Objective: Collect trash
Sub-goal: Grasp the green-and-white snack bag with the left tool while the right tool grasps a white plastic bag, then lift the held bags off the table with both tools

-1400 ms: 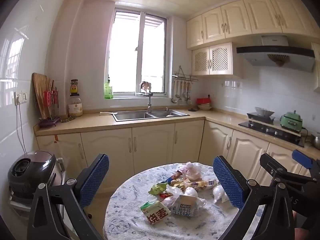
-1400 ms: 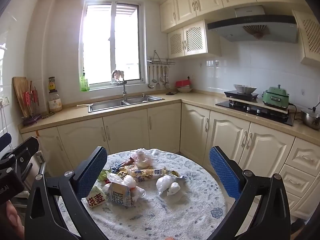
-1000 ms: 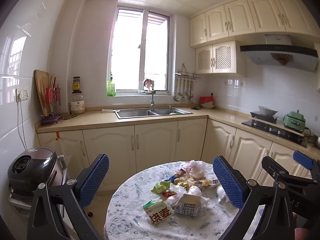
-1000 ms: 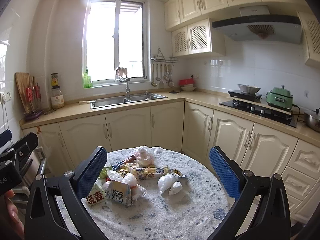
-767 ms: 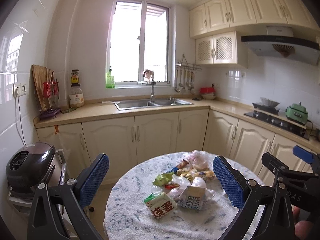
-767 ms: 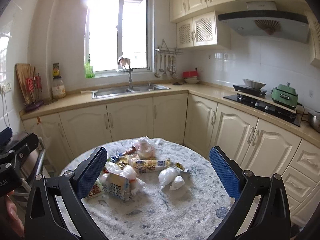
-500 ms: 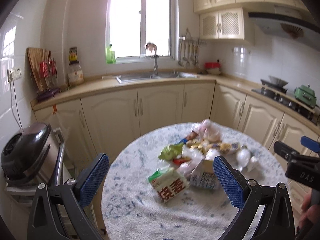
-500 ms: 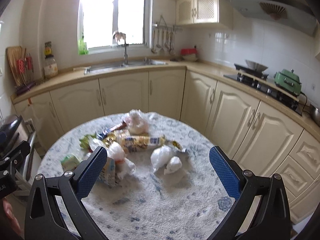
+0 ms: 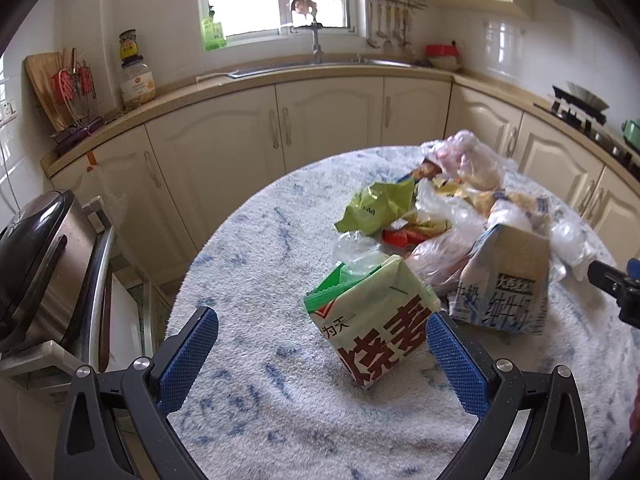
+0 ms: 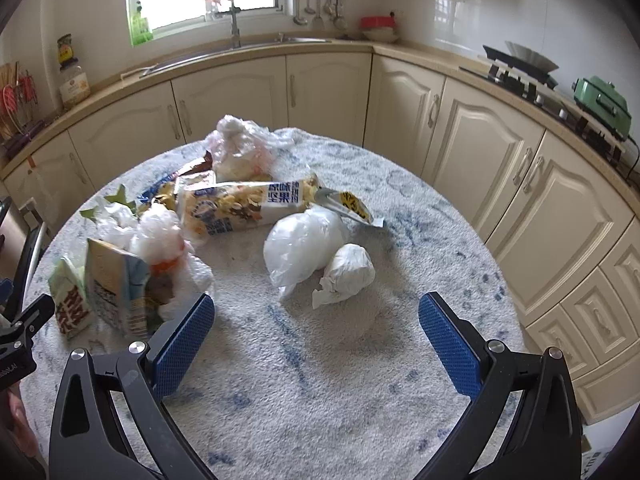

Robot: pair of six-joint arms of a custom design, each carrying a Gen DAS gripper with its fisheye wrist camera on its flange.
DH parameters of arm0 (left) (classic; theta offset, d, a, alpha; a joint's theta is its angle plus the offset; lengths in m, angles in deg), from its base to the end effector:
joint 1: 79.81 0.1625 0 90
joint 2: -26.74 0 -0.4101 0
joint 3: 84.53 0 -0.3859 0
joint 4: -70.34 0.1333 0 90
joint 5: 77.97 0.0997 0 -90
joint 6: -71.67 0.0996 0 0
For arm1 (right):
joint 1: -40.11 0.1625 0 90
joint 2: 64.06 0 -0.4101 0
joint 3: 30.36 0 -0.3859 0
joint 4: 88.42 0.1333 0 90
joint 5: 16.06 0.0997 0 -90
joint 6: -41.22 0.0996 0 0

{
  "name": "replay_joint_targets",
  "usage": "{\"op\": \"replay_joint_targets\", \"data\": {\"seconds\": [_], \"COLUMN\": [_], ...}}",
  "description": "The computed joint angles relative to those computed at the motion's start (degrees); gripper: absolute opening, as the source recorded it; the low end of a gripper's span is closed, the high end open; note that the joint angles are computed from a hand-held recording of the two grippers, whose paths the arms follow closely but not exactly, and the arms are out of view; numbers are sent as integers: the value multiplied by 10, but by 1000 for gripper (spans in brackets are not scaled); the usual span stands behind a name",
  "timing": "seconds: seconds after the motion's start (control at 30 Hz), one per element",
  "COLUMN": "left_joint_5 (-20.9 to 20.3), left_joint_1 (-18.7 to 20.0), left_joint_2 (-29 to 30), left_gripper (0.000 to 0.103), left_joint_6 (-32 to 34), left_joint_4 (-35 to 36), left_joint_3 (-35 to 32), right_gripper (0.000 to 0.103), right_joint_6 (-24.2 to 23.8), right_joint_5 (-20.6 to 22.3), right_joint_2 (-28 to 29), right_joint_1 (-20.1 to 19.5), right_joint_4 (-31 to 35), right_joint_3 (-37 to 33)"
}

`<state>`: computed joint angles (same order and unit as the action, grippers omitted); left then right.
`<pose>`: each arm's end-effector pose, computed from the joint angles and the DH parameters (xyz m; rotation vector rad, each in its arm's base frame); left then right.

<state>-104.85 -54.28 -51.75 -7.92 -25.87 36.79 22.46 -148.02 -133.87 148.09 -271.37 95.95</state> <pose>-0.2814 -0.3806 0.2064 0.1426 2.0757 -0.9831 0.2112 -0.4348 0.2253 0.4504 -2.2803 0.7533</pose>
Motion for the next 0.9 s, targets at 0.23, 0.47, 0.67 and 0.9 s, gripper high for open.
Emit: {"op": "replay_joint_targets", "data": {"seconds": [0.23, 0.47, 0.67, 0.9], "left_joint_5": [-10, -60, -58, -75], "left_joint_1": [63, 96, 102, 88], "left_joint_2": [36, 59, 73, 27], "left_gripper": [102, 68, 37, 14], "left_joint_6": [154, 318, 347, 325], "left_joint_4": [-177, -370, -397, -400], "left_joint_3": [13, 31, 33, 71], "right_gripper": [103, 72, 48, 34], "right_joint_6": [5, -2, -17, -6], "right_joint_5": [20, 36, 69, 140], "right_joint_2": [22, 44, 29, -33], "right_joint_1": [-21, -46, -67, -90], "right_joint_4": [13, 33, 39, 58], "right_joint_3": [-29, -67, -65, -23]}}
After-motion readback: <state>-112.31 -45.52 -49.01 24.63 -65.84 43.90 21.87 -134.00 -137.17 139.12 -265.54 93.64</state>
